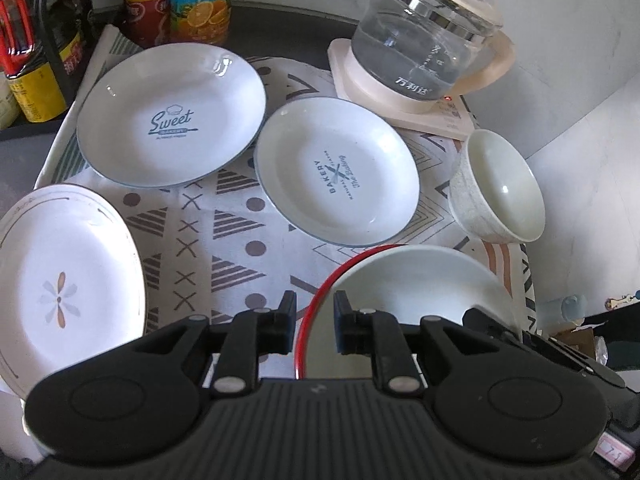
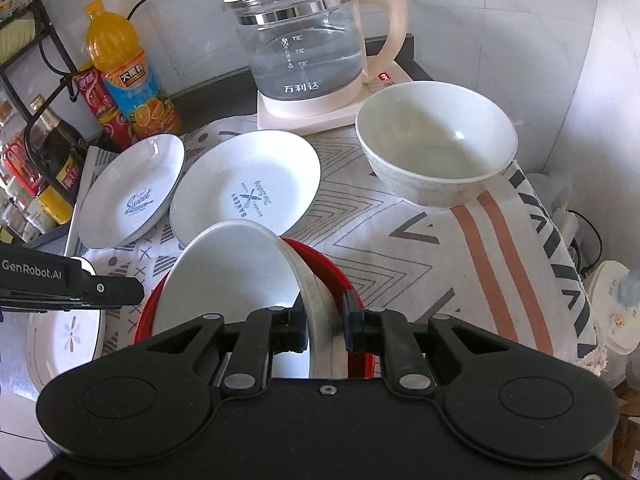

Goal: Organize plates and bowls

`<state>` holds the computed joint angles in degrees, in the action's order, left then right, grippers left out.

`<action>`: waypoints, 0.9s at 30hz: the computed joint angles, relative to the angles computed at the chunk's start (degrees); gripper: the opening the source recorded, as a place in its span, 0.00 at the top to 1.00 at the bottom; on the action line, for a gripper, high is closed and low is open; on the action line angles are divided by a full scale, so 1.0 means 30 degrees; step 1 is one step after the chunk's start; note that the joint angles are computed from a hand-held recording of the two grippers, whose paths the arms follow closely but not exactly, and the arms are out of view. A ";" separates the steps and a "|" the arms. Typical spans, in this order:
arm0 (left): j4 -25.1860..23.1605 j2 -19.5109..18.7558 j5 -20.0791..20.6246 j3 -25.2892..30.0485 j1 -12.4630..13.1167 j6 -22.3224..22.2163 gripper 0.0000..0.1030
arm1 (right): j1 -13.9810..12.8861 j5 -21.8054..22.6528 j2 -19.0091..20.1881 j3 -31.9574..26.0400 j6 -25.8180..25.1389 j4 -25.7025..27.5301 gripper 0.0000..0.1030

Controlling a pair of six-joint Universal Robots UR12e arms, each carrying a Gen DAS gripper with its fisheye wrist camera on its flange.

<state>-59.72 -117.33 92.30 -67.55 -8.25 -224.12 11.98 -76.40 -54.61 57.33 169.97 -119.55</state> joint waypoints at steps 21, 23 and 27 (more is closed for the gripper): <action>-0.0060 -0.2099 0.0094 0.3413 -0.0382 0.2431 0.58 | -0.1023 0.0313 0.0203 -0.0692 0.3180 -0.1505 0.56; 0.0021 -0.2423 0.0083 0.3895 -0.0438 0.2680 0.50 | -0.1125 0.0194 0.0202 -0.0637 0.3548 -0.1827 0.51; -0.0042 -0.3050 0.0363 0.4870 -0.0575 0.2950 0.38 | -0.1286 -0.0137 0.0290 -0.0714 0.4128 -0.2175 0.40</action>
